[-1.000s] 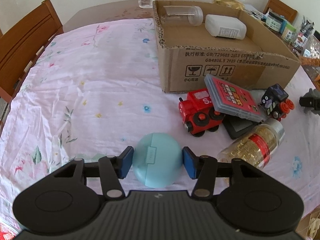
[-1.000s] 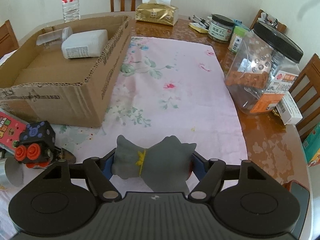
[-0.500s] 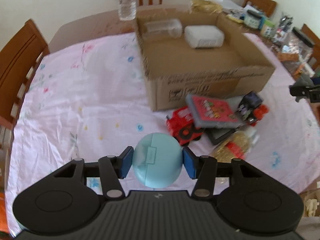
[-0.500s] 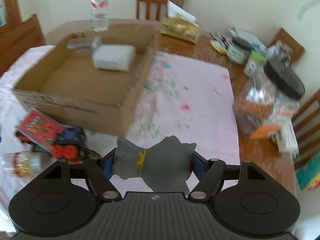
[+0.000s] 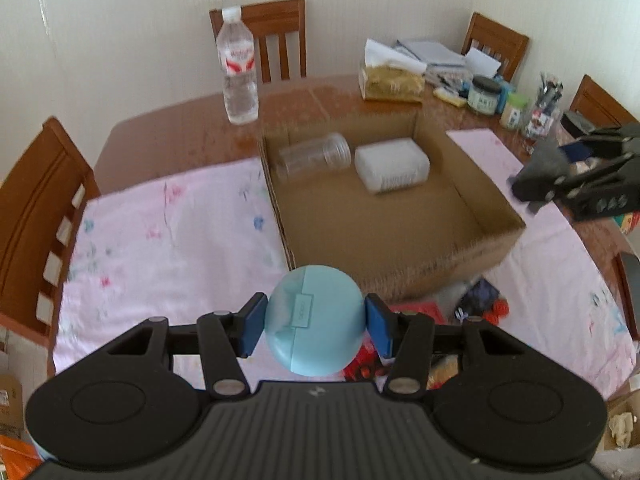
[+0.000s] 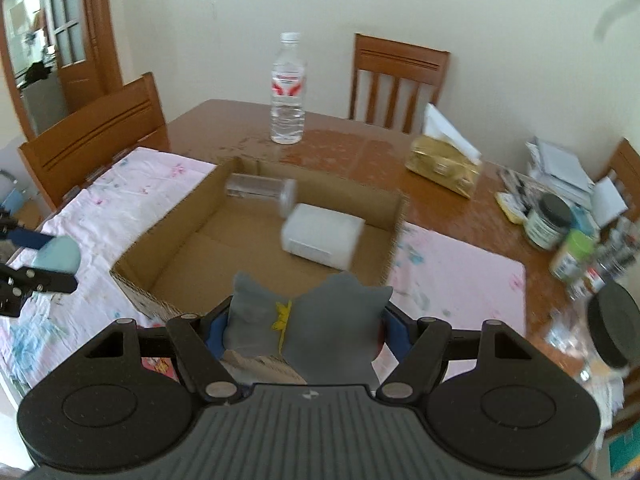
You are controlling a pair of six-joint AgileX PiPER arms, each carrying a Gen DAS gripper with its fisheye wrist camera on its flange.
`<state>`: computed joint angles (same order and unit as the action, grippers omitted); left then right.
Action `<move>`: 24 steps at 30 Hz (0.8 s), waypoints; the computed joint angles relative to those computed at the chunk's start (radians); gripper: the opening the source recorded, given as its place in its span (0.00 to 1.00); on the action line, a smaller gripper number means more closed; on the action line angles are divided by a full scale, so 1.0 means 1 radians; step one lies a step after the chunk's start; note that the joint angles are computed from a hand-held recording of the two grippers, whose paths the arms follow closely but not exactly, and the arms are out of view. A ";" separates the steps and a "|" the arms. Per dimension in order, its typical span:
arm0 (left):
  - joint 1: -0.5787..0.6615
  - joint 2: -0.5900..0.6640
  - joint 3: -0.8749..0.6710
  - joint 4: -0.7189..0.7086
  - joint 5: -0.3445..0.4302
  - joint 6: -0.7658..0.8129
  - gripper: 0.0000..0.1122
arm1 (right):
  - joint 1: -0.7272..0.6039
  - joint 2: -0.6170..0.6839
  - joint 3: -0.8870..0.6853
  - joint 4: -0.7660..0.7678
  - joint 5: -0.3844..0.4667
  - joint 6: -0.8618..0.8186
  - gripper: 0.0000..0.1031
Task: Organize rigid objects
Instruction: 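Carry the grey plush cat into the box and release with the right tool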
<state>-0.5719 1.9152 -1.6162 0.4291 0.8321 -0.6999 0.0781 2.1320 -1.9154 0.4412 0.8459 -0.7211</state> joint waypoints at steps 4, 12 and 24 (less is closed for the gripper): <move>0.015 0.028 -0.060 0.022 0.012 0.015 0.47 | 0.037 0.087 -0.122 -0.064 0.044 0.081 0.76; 0.045 0.101 -0.174 0.004 0.024 0.089 0.47 | 0.066 0.102 -0.117 -0.109 0.005 0.124 0.97; 0.098 0.341 -0.541 -0.136 0.091 0.286 0.47 | 0.053 -0.021 0.073 -0.121 -0.095 0.167 1.00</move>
